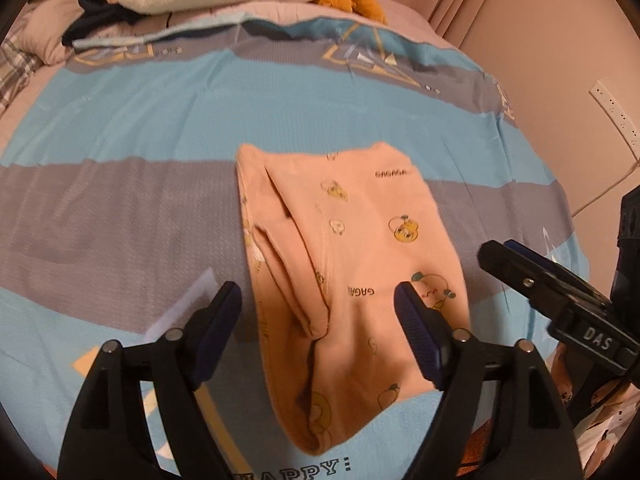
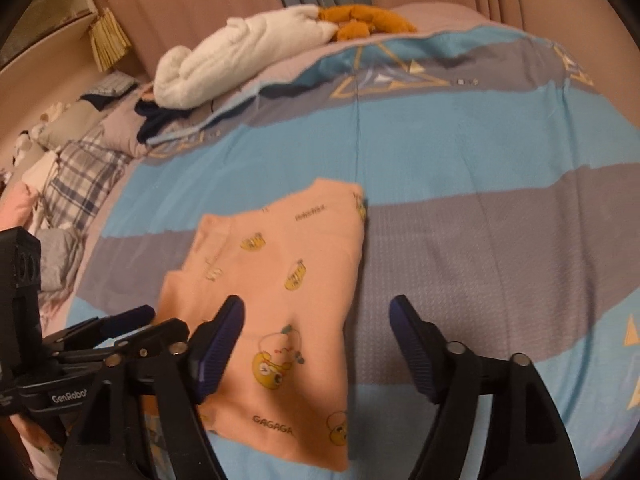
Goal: Fold small clothes
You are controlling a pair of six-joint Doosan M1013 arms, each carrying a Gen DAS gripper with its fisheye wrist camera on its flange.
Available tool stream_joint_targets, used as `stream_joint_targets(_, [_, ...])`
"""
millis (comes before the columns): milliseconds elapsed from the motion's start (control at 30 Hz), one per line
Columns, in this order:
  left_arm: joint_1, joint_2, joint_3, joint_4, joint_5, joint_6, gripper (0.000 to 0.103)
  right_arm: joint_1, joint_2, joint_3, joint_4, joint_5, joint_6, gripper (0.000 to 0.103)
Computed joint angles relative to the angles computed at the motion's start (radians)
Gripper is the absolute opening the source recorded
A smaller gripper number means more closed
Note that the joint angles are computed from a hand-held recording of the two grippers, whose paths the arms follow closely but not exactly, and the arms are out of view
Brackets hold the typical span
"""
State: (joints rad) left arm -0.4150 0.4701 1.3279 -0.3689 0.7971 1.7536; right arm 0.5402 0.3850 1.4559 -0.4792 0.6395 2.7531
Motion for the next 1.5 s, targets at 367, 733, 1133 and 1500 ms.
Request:
stream_joint_targets(367, [0.006, -0.054, 0.042, 0.001, -0.094, 0.025, 0.094, 0.046, -0.018, -0.011, -0.225, 0.043, 0.134, 0.093])
stream_joint_targets(733, [0.016, -0.088, 0.080, -0.026, -0.133, 0.061, 0.103, 0.069, -0.018, -0.021, -0.264, 0.090, 0.169, 0.093])
stream_joint_targets(1133, [0.017, -0.093, 0.091, -0.002, -0.128, 0.083, 0.103, 0.090, -0.018, -0.020, -0.291, 0.088, 0.185, 0.102])
stream_joint_targets(1500, [0.014, -0.104, 0.102, 0.010, -0.136, 0.089, 0.103, 0.097, -0.006, -0.036, -0.258, 0.128, 0.151, 0.102])
